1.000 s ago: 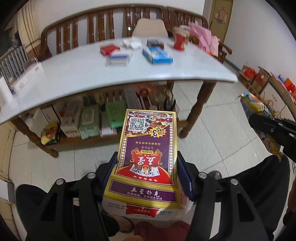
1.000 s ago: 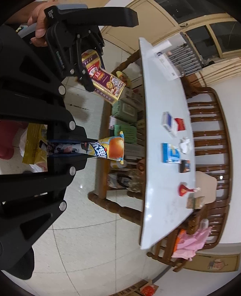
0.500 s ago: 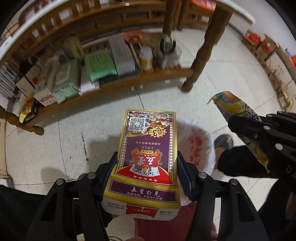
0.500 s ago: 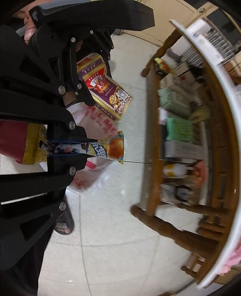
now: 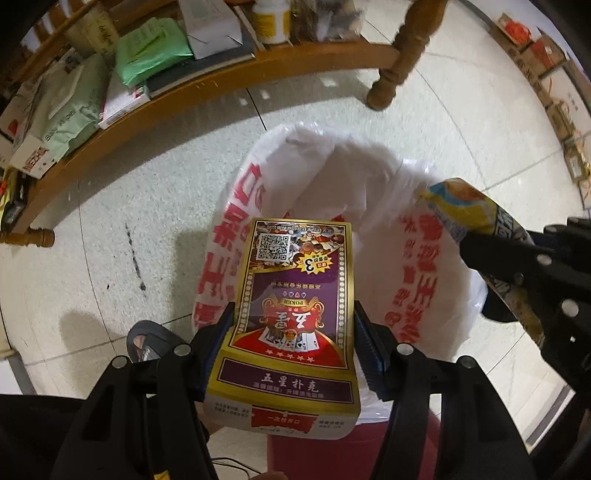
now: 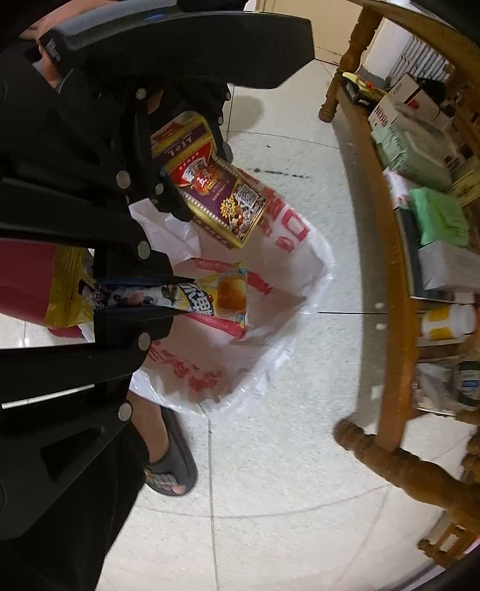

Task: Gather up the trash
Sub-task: 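Open both tools over the bag to drop the card box and wrapper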

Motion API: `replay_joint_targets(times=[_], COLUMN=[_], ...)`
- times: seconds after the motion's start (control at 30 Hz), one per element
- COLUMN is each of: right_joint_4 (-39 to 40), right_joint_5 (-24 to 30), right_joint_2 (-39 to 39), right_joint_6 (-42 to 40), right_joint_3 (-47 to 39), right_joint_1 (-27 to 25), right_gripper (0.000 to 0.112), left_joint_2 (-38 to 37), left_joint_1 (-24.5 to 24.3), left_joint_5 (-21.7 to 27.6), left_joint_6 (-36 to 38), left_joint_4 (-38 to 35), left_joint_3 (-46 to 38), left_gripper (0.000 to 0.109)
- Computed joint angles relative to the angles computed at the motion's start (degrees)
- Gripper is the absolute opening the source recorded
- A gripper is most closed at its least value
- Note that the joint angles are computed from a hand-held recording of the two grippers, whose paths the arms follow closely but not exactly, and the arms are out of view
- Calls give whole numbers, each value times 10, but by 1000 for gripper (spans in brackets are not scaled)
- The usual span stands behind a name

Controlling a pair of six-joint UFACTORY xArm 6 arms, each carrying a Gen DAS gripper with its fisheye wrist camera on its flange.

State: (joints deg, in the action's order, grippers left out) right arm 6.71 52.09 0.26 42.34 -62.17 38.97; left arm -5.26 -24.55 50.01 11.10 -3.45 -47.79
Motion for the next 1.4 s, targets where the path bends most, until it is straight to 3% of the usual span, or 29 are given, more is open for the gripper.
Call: replay_joint_targets(times=[0.43,0.47,0.53,0.57,0.6,0.73,1.2,1.4], right_joint_4=[31,33,29,22,19,21,-15,-95], right_joint_5=[4,2,4,8,8,0,-29,-29], right_joint_2=[31,33,34,33,32,24,-33,-90], right_joint_6=[-23,-25,-18,-10,-5,2,64,112], right_joint_3=[-4,-3,-4,-5,-5,4,31,27], right_joint_1=[-6,-7,-8,-8,-9,-12,-18,-18], right_gripper=[11,15,56,63,65,66,72,85], left_joint_2=[24,23,25,26,25,13,-10,-50], left_joint_1=[-11,-11,-9,-8,-7,-3,3,7], left_joint_5=[-8,-7,-8,-8,-9,-35,-54,-106], left_joint_6=[12,16,21,25,27,34,49,44], left_joint_4=[17,14,6,1,-1,-10,-35,-53], left_joint_3=[8,8,6,4,4,11,16,23], left_gripper=[59,59,62,68,80,95,95,95])
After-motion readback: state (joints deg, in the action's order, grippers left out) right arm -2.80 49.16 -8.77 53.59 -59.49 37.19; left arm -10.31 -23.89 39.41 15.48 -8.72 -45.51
